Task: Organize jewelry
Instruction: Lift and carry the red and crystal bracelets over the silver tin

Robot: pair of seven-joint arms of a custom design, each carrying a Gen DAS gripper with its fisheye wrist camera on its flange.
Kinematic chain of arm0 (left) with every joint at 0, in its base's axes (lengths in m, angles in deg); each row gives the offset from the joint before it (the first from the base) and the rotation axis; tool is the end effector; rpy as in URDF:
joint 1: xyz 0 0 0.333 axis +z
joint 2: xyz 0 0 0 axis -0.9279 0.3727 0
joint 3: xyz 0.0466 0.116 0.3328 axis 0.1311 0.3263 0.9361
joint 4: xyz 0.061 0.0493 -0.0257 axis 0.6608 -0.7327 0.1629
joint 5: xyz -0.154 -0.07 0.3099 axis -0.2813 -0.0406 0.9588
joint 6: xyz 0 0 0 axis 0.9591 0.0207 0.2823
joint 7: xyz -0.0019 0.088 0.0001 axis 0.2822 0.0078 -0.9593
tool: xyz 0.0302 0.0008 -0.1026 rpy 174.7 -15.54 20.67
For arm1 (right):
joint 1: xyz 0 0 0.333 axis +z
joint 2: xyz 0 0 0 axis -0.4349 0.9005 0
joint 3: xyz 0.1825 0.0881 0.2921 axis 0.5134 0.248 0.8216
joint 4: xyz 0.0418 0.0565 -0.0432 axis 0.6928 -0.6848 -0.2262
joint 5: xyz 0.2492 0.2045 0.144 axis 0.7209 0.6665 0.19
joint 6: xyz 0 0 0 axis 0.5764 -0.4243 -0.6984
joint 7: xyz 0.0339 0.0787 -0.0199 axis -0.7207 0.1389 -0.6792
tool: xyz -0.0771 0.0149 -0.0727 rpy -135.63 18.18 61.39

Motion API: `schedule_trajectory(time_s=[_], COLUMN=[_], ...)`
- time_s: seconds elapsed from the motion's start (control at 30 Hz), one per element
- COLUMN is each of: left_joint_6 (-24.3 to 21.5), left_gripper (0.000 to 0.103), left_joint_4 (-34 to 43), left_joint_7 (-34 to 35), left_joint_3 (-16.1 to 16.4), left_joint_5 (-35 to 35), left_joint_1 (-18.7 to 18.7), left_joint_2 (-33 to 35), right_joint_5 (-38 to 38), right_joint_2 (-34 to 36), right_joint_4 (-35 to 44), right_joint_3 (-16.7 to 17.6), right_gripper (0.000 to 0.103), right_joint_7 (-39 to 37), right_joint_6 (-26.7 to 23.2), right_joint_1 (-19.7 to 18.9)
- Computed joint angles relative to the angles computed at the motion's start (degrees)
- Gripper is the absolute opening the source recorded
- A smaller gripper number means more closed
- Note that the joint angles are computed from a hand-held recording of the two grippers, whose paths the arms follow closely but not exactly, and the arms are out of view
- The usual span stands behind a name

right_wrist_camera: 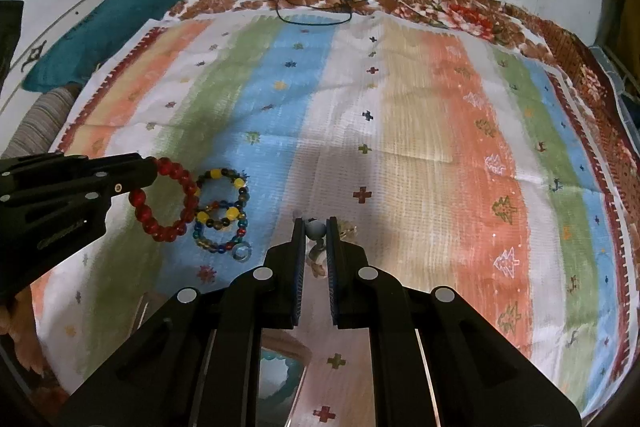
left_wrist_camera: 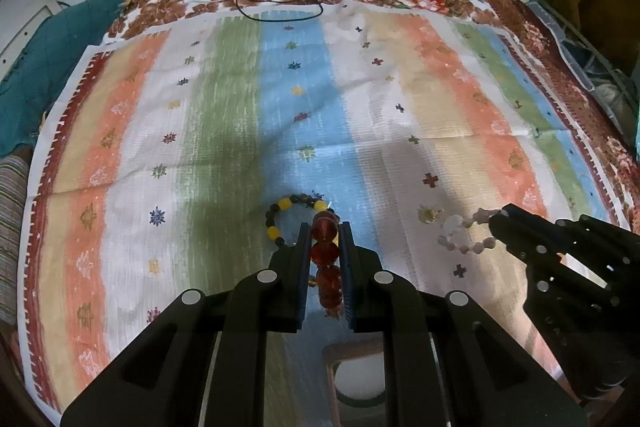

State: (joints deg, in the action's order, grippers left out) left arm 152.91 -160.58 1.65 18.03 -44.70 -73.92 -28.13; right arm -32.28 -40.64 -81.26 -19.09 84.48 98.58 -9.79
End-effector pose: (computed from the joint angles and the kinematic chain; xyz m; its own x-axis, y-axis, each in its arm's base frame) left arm 0.4827 -0.1383 0.5408 -0.0419 -0.9965 0.0726 -0.8678 0.0003 -0.4970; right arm 0.4811 0.1792 0.5436 0.3245 -0.9459 -0.0049 -0.7927 -0.2691 -0.5470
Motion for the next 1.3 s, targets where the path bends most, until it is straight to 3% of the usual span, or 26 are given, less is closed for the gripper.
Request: schedule_trajectory(time_s=[0.3,0.67,1.3], left_joint_6=[0.42,0.74,1.99], left_gripper=[0.013,0.013,0.013], left_joint_4=[-2.25,-4.9,-10.79], left_joint_7=[2.93,2.44,3.83], left_joint_3=[0.38,-0.51,-0.43], left_joint_5=[-4.33,-3.87,-6.69], left_joint_1=[-1.4,-1.84,-4.66], left_joint_2=[-3.73,-8.14,-16.46], right_joint_5=[1.79,6.98,8.09], right_joint_2=[-2.9,-7.05,-14.01], right_joint_4=[-2.07,-5.35,-11.01], right_joint_3=[0.01,-0.62,-0.56], right_gripper=[0.011,0.011,0.011], right_joint_7=[-0.83,-4.28,-5.42], right_joint_6=[0.85,1.93,3.63], right_joint_1=[0.56,2.47,4.22])
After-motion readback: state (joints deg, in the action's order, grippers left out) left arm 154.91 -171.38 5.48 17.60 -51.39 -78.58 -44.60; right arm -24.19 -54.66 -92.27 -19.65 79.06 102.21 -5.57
